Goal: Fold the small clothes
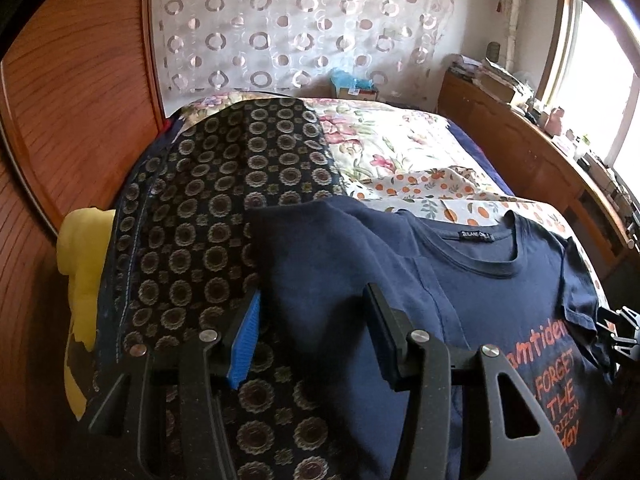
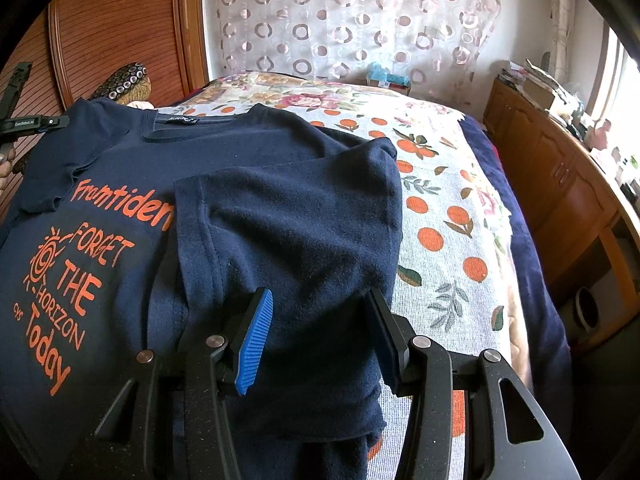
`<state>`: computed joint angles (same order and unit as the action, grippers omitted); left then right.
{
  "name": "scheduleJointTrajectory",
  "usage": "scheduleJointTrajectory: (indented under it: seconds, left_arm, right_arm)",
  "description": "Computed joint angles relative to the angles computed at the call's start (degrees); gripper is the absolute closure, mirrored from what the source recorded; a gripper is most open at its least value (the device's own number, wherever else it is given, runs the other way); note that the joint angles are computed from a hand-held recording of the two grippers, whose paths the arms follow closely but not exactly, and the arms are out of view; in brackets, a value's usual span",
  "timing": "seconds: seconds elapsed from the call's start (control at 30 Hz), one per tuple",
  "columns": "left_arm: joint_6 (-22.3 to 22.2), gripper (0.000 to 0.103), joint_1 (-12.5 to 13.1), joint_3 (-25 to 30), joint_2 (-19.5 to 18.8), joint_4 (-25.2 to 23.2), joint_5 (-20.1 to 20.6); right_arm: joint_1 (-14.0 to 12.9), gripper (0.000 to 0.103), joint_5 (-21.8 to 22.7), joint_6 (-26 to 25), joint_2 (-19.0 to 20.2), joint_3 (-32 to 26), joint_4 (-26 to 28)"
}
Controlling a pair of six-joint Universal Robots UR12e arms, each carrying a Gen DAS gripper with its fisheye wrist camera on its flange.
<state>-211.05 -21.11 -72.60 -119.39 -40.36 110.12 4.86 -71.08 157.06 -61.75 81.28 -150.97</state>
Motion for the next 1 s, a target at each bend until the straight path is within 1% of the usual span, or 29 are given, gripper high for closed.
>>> scheduleJointTrajectory:
  seconds: [0.07,0.13,0.17,0.2,0.23,0.27,0.37,0.43,0.6,0.73,0.9,0.93,1.0]
  left_arm:
    - [0.39,0.055,-0.13,0.2,-0.19,0.15,0.12]
    - [0.78,0.07,-0.16,0.45,-0.39,0.15,0.1]
    - [1.08,0.075,-0.25,0.5,-0.44,0.25,0.35]
    - [1.35,0.085,-0.25,0.53,-0.45,0.37,0.33]
    - [1.72,0.094,-0.28,0.54,-0.44,0.56,0.12]
    - [2.09,0.094,-0.4,0.53,-0.4,0.97,0.09]
    - [4.88,0.095,-1.75,0.69,-0.43,3.17,2.6]
    - [6.23,0.095,-2.62,0.56,-0.36,4.77,3.24]
    - [8.79,0.095,-4.96,-1.32,0.18,10.71,2.42]
    - [9.3,0.095,-6.29,-2.89,0.59,13.91,2.4]
    - [8.34,0.095,-7.57,-5.08,1.36,17.31,2.4]
    - [8.13,0.095,-7.79,-5.48,1.46,17.93,2.44]
    - [7.26,0.095,-8.23,-6.62,1.83,19.3,2.02]
  right_arm:
    - [-0.01,0.053,0.02,-0.02,0.02,-0.02,0.0]
    - [-0.01,0.053,0.02,-0.02,0.02,-0.02,0.0]
    - [0.02,0.053,0.0,-0.01,0.03,0.0,-0.05]
    - [-0.01,0.053,0.05,-0.04,0.04,-0.03,0.0]
    - [-0.01,0.053,0.05,-0.04,0.04,-0.03,0.0]
    - [0.01,0.053,0.02,-0.03,0.05,0.0,-0.06]
    - [-0.04,0.053,0.15,-0.04,0.07,-0.01,-0.06]
    - [-0.04,0.053,0.12,-0.09,0.07,-0.04,-0.04]
    - [-0.05,0.053,0.03,-0.08,0.12,-0.1,-0.09]
    - [-0.09,0.052,-0.02,-0.13,0.17,-0.14,-0.14]
    - [-0.38,0.05,0.59,0.61,0.34,-0.59,0.29]
    - [-0.52,0.05,0.98,0.8,0.27,-0.47,-0.35]
    - [-0.6,0.05,0.83,0.59,-0.02,0.12,-3.53]
